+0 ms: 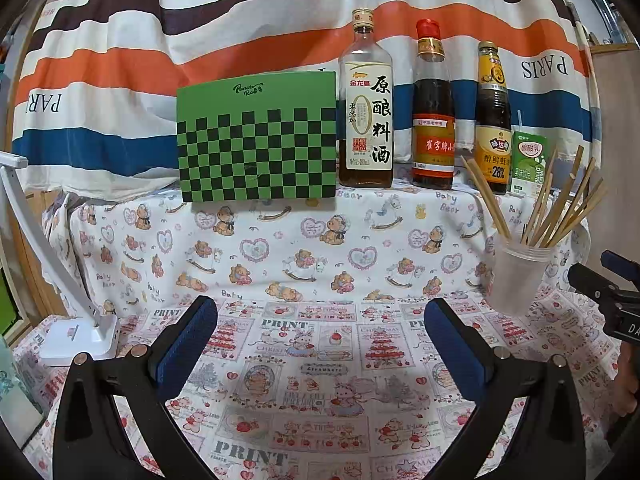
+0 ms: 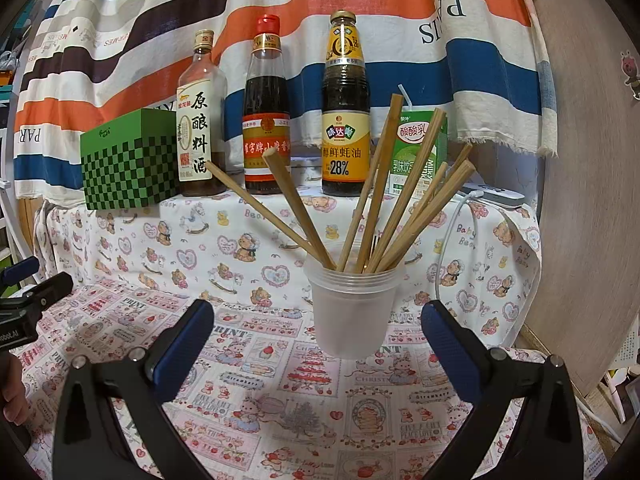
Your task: Organize utensils
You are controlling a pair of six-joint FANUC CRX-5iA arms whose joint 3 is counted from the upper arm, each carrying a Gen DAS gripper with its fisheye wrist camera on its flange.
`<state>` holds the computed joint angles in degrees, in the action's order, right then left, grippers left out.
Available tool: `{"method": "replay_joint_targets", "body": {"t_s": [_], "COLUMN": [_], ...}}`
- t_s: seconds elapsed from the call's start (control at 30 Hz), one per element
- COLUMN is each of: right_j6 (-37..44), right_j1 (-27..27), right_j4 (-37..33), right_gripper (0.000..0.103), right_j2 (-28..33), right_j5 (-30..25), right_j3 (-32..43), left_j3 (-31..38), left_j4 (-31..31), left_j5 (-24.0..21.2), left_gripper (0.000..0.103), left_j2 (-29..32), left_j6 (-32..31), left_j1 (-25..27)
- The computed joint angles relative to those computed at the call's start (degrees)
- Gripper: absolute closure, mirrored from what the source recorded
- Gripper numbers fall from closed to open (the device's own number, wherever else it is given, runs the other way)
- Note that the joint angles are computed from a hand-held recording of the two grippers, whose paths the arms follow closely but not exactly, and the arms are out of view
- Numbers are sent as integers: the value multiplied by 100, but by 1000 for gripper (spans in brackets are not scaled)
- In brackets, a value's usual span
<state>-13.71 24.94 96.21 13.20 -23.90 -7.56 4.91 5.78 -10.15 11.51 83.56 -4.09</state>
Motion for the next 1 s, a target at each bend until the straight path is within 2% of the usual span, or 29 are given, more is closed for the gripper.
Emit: {"method": "replay_joint_targets", "body": {"t_s": [1.0], "right_j6": [6], "right_j1": [0], "right_j4": [-4], "right_gripper": [0], "right_j2": [5], "right_j5": [4], "right_j3": [5], "left_j3": [37], "left_j4": [6], "left_j5": [-60], "left_gripper": [0], "left_j2": [22], "left_j6": [-20], "left_j1": [0]}}
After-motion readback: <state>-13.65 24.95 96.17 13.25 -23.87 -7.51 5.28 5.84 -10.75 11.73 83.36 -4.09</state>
